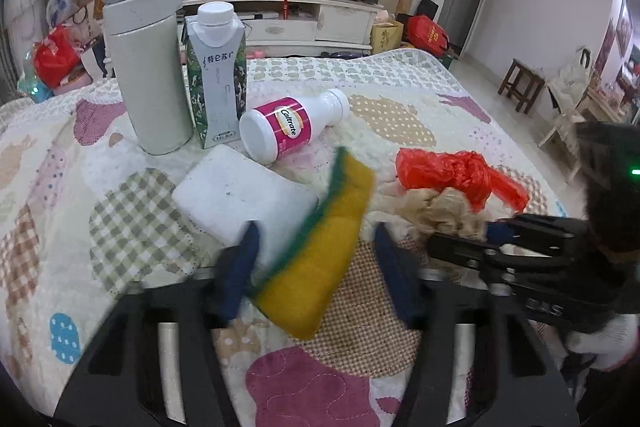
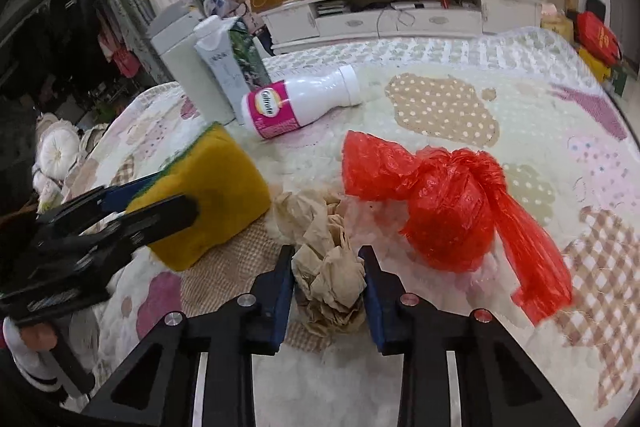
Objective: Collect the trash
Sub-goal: 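Grasp the yellow-green sponge with left tool while right tool grasps crumpled brown paper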
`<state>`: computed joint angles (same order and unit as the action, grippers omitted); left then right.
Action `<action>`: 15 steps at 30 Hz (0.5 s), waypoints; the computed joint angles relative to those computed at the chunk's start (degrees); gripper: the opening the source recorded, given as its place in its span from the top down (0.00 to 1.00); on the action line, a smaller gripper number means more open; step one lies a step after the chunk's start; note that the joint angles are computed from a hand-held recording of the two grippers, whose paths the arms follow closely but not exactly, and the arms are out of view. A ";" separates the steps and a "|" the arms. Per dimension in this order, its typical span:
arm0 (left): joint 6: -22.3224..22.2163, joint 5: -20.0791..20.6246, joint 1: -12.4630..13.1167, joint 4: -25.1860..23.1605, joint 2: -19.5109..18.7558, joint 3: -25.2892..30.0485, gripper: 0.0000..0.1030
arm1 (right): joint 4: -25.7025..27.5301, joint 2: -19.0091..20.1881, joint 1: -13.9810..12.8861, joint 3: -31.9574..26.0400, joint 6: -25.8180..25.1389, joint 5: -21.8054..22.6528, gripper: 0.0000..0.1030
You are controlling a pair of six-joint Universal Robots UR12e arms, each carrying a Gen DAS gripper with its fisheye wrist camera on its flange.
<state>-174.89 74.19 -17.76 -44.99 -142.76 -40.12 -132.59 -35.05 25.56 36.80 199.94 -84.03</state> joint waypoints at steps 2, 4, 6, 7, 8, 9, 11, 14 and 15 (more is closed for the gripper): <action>-0.06 -0.46 -0.08 0.24 0.16 -0.34 0.70 | -1.47 -1.13 0.27 1.73 -0.95 -0.77 0.71; 0.19 -1.04 -0.17 0.47 0.61 -1.18 0.74 | -3.47 -2.47 0.54 3.84 -1.70 -1.18 0.71; 0.49 -1.25 -0.23 1.27 1.36 -2.54 0.75 | -4.41 -3.70 0.83 5.61 -2.56 -2.10 0.71; 0.48 -1.26 -0.25 1.72 1.73 -3.21 0.76 | -4.44 -3.96 0.92 5.91 -2.84 -2.43 0.71; 0.34 -1.36 -0.22 2.02 2.06 -3.74 0.76 | -4.72 -4.56 1.04 6.81 -3.15 -2.74 0.71; -0.07 -1.81 -0.11 2.31 2.61 -4.66 0.76 | -4.79 -4.85 1.10 7.22 -3.30 -2.81 0.71; -1.30 -3.20 0.15 2.00 3.36 -5.74 0.77 | -5.39 -5.84 1.26 8.80 -3.57 -3.19 0.71; -2.17 -3.90 0.25 3.27 4.74 -8.08 0.77 | -6.70 -7.38 1.40 11.35 -3.74 -3.61 0.71; -2.48 -4.38 0.27 3.92 5.38 -9.15 0.77 | -7.06 -7.81 1.43 12.09 -3.63 -3.68 0.71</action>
